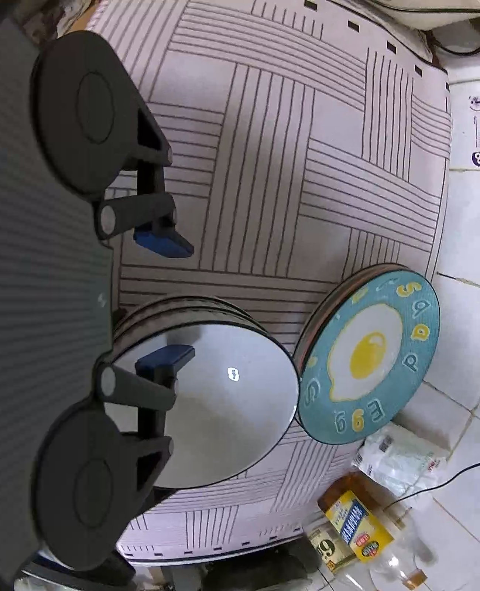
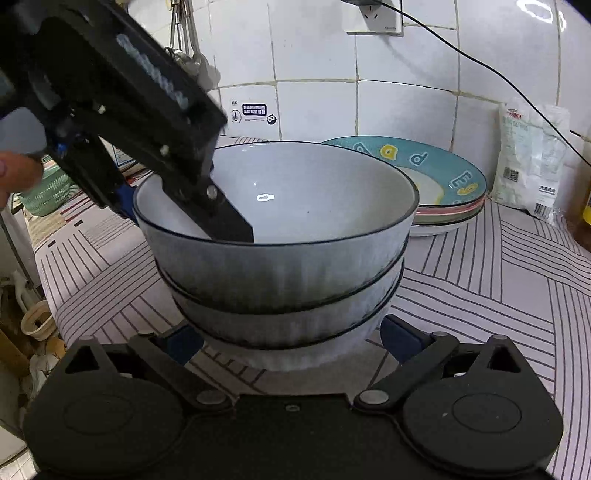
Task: Organize plates and bowls
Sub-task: 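Lift the three nested bowls with the left tool onto the blue plate stack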
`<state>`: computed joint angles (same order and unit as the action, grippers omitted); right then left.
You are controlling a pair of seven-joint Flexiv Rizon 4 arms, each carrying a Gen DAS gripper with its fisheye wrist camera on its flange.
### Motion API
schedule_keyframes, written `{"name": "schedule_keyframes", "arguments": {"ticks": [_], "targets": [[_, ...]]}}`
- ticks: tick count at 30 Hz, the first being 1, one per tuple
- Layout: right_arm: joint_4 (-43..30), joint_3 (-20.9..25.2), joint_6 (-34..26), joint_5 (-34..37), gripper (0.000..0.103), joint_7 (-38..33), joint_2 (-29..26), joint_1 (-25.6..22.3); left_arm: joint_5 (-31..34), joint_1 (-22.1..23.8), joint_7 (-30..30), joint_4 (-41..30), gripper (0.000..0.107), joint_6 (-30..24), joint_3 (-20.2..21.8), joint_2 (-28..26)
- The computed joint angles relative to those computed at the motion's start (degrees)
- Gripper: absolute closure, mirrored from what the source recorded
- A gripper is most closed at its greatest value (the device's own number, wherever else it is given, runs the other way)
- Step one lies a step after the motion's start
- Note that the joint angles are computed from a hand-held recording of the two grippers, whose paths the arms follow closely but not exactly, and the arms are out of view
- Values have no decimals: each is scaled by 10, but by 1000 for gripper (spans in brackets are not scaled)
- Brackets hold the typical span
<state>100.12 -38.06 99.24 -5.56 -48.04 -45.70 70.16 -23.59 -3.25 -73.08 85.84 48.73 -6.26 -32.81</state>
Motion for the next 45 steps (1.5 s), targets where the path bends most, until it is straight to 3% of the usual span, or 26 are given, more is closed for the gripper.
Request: {"name": "schedule_keyframes", "arguments": {"ticks": [5,8,11,19,23,26,34,41,45], "targets": [[-13,22,19,0,0,-21,-5,-22,-27,10,-7,-9,60,-36,-10,-1],[-28,49,14,-3,0,-32,-3,-48,-5,-3,-7,-10,60,-23,-1,-3],[-31,50,21,2,0,-37,-7,-50,-23,3,2,-6,65,-13,-12,-7],[-27,62,20,14,0,-41,1,-56,-21,0,48,12,66,3,-15,6],[-16,33,16,17,0,-42,2,-30,-16,-5,37,6,66,-11,-8,10],[-12,49,22,19,0,-39,13,-41,-11,-5,49,-3,66,-19,-10,13],[-22,13,26,28,0,-61,19,-31,5,-14,42,-63,66,-39,-5,5],[-66,-41,20,40,0,-52,-14,-24,27,-31,19,-140,65,-16,-2,-37],[-98,-37,20,36,0,-47,-30,-51,47,-41,1,-209,65,-35,2,-77]]}}
